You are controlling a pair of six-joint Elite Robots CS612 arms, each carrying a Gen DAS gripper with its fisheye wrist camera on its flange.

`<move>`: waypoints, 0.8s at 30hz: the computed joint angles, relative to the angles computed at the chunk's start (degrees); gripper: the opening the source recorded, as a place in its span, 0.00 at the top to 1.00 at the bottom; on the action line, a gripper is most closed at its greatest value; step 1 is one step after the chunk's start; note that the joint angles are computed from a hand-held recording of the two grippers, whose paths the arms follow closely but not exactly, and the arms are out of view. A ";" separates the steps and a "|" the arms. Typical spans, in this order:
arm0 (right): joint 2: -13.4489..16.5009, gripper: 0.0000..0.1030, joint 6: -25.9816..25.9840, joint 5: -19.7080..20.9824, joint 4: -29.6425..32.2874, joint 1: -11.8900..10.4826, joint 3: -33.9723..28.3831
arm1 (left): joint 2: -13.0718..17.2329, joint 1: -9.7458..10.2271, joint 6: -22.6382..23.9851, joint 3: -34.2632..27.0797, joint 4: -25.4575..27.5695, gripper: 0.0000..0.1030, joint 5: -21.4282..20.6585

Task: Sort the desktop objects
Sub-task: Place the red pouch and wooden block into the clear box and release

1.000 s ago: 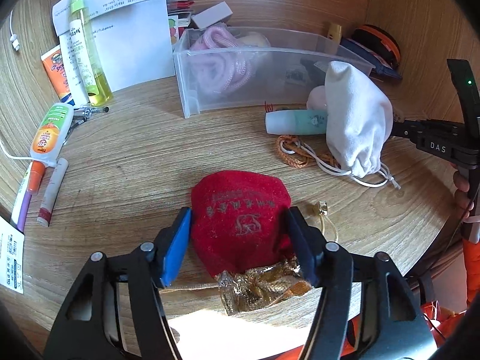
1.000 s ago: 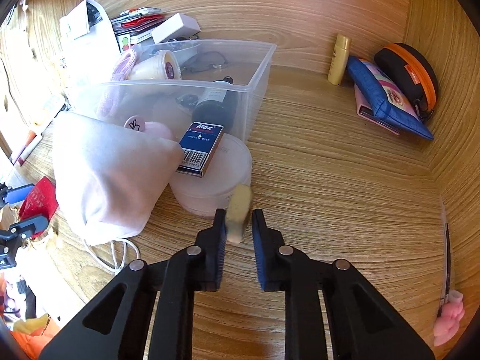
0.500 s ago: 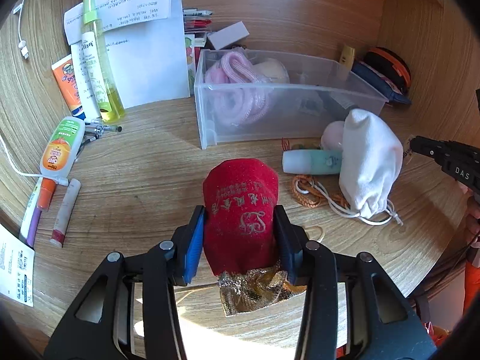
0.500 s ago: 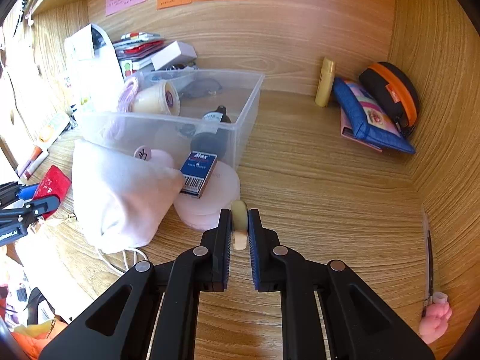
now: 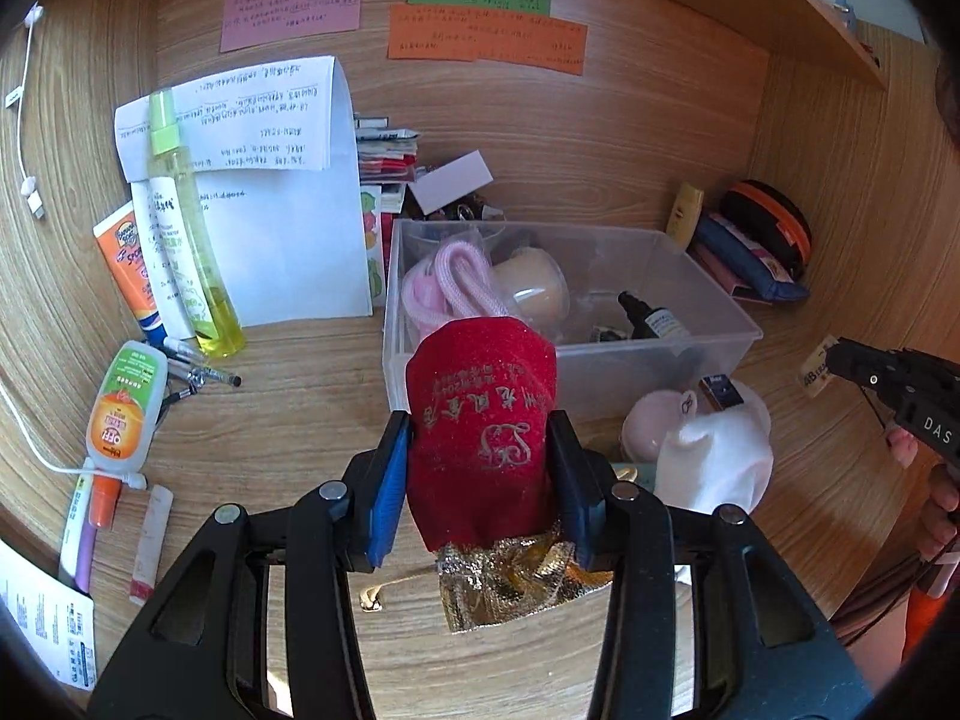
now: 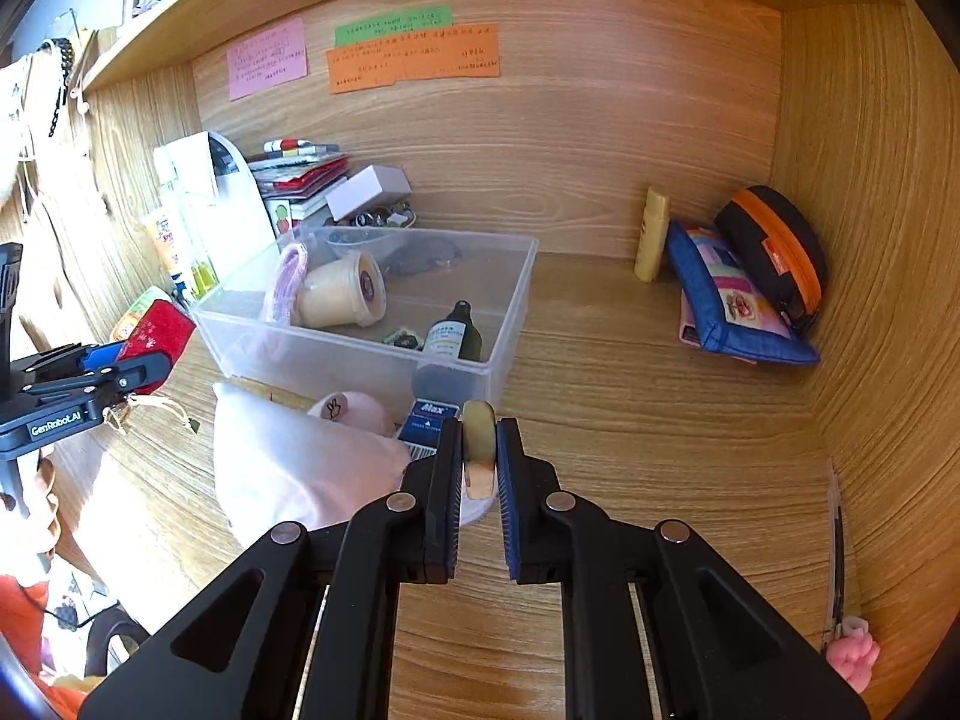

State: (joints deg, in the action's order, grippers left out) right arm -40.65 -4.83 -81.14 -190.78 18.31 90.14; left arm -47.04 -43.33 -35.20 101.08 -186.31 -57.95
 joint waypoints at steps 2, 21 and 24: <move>0.06 0.90 0.03 0.40 -0.45 0.15 -0.49 | 0.20 0.28 0.91 -0.77 -0.69 0.58 0.31; 3.72 0.90 0.92 4.34 6.01 0.98 -9.77 | 3.93 3.21 6.95 -10.95 0.11 0.58 -4.45; 4.38 0.90 1.18 4.56 6.99 1.07 -11.07 | 4.57 3.55 7.59 -12.35 1.12 0.58 -5.17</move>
State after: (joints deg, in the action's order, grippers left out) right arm -36.27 -3.66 -76.58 -183.79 19.38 79.08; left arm -42.47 -39.79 -27.61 88.72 -185.19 -63.11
